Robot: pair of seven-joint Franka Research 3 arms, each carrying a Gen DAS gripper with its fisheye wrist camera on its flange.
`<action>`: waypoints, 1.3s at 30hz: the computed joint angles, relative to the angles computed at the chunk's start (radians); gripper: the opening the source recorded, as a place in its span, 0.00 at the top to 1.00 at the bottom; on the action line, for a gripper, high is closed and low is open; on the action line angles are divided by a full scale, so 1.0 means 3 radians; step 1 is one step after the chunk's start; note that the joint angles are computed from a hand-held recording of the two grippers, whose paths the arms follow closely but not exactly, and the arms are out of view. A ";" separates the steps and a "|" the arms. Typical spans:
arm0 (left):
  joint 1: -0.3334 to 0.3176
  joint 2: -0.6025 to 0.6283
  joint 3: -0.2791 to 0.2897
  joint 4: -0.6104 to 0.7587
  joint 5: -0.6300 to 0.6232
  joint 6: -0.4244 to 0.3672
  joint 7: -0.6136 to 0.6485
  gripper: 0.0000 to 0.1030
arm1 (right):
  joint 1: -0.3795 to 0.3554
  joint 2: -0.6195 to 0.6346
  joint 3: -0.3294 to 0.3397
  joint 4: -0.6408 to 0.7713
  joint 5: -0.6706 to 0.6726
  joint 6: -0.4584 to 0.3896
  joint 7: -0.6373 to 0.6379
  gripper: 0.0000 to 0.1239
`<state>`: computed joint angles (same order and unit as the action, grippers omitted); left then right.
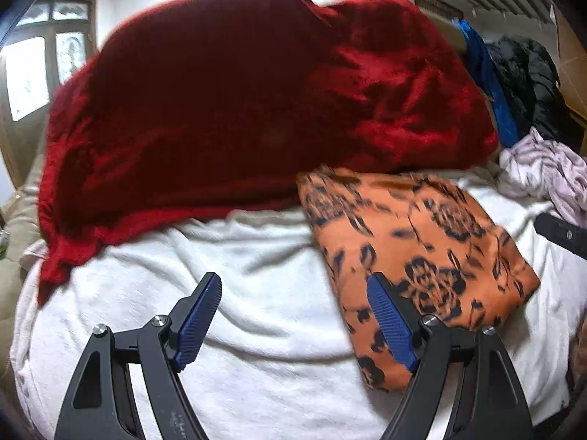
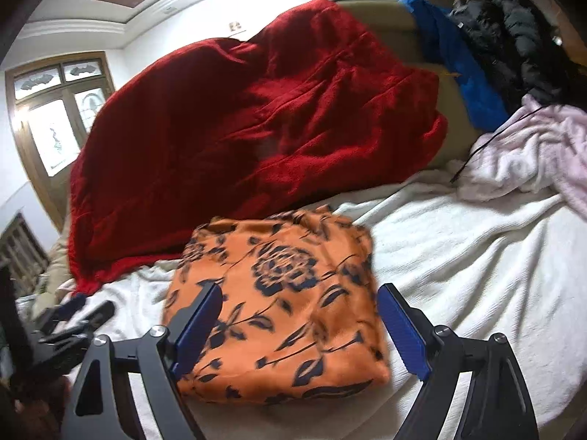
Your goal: Fold small clothes
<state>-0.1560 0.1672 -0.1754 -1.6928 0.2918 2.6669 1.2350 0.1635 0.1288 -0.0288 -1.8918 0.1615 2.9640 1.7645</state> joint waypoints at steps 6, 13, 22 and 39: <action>-0.0105 0.0211 -0.0068 0.0226 -0.0056 -0.0682 0.0418 0.20 | -0.0322 0.0342 0.0215 0.0562 0.0989 -0.1322 -0.0576 0.36; -0.0067 0.0052 -0.0053 0.0062 -0.0111 -0.0352 0.0363 0.21 | -0.0105 0.0217 0.0059 0.0347 0.0531 -0.0886 -0.0381 0.36; 0.0020 -0.0052 -0.0045 -0.0037 -0.0257 -0.0063 0.0394 0.21 | 0.0320 0.0072 -0.0346 0.0164 -0.1428 -0.0331 0.1000 0.36; 0.0041 -0.0040 -0.0036 -0.0045 -0.0294 -0.0093 0.0416 0.21 | 0.0355 0.0084 -0.0239 0.0413 -0.3459 -0.0738 0.2294 0.36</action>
